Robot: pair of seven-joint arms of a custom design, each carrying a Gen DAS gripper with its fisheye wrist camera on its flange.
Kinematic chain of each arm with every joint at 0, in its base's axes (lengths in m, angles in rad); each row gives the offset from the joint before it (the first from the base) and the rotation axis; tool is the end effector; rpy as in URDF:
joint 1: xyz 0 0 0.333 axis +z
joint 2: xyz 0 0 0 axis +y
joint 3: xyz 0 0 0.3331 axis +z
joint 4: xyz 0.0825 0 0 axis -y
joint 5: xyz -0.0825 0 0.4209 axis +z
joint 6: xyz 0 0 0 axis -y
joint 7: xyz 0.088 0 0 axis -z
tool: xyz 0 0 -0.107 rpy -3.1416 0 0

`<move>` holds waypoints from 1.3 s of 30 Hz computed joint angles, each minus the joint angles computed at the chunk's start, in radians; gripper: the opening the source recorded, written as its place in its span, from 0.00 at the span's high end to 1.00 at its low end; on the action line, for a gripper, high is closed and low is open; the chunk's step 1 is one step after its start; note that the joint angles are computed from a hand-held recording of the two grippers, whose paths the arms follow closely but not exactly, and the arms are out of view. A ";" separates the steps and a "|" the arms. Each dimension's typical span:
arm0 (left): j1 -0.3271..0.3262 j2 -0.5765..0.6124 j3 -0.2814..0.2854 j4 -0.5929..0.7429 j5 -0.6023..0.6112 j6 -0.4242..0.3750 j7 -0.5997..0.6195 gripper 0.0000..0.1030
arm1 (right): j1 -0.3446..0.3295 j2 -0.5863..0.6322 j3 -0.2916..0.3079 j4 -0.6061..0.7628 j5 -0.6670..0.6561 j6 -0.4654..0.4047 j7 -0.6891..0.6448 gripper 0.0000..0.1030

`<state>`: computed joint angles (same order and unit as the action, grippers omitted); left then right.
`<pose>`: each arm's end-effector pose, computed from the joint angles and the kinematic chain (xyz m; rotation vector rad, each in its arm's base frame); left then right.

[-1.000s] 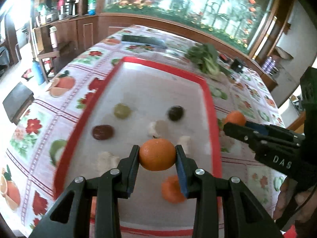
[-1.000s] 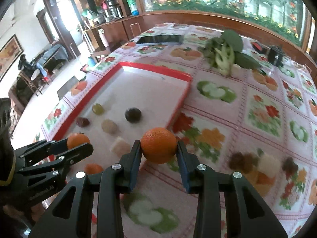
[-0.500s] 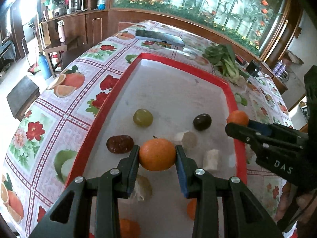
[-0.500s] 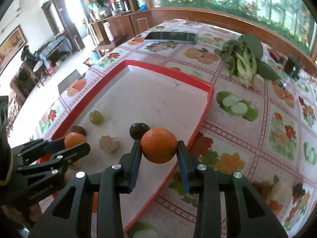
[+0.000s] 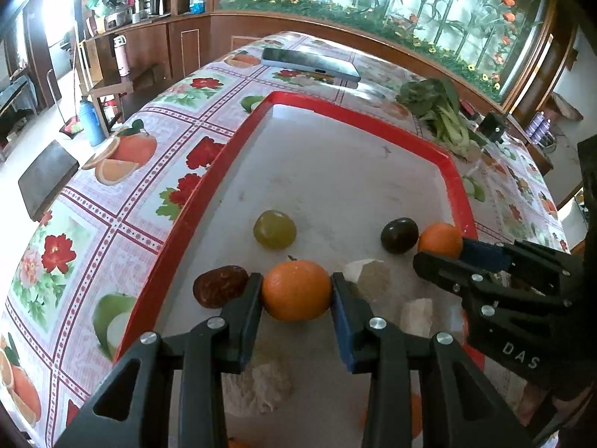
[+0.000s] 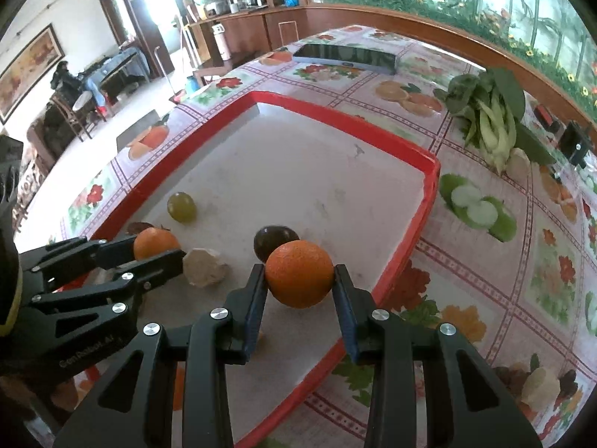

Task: Organize fruits
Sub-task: 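Lower the oranges into the tray and open both tools, then move both open tools back over the food on the table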

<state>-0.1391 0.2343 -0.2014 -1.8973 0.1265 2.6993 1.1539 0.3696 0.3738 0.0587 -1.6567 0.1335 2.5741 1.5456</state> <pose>0.6509 -0.2258 0.4439 -1.9666 1.9724 -0.7303 0.6789 0.3014 0.4543 -2.1393 1.4952 -0.2661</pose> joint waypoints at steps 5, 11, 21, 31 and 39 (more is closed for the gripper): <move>0.005 0.005 -0.006 0.007 -0.022 -0.007 -0.006 0.59 | 0.008 0.003 -0.007 0.004 -0.018 -0.006 0.015 0.65; 0.005 -0.022 -0.006 -0.022 -0.046 0.015 -0.018 0.42 | 0.012 -0.027 -0.005 -0.030 -0.021 0.006 0.033 0.59; -0.019 -0.111 -0.001 -0.115 0.011 0.082 -0.096 0.29 | 0.015 -0.172 -0.017 -0.208 -0.021 0.136 0.191 0.38; -0.052 -0.170 -0.008 -0.161 0.070 0.082 -0.129 0.28 | -0.012 -0.314 -0.004 -0.390 -0.092 0.185 0.385 0.24; -0.082 -0.189 -0.023 -0.169 0.095 0.087 -0.136 0.25 | -0.067 -0.413 0.014 -0.479 -0.314 0.130 0.596 0.16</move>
<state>-0.2208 0.0448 -0.2243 -2.0661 0.2212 2.7865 1.0178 0.3027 -0.0387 0.0727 -2.1357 -0.1810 2.7044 2.1416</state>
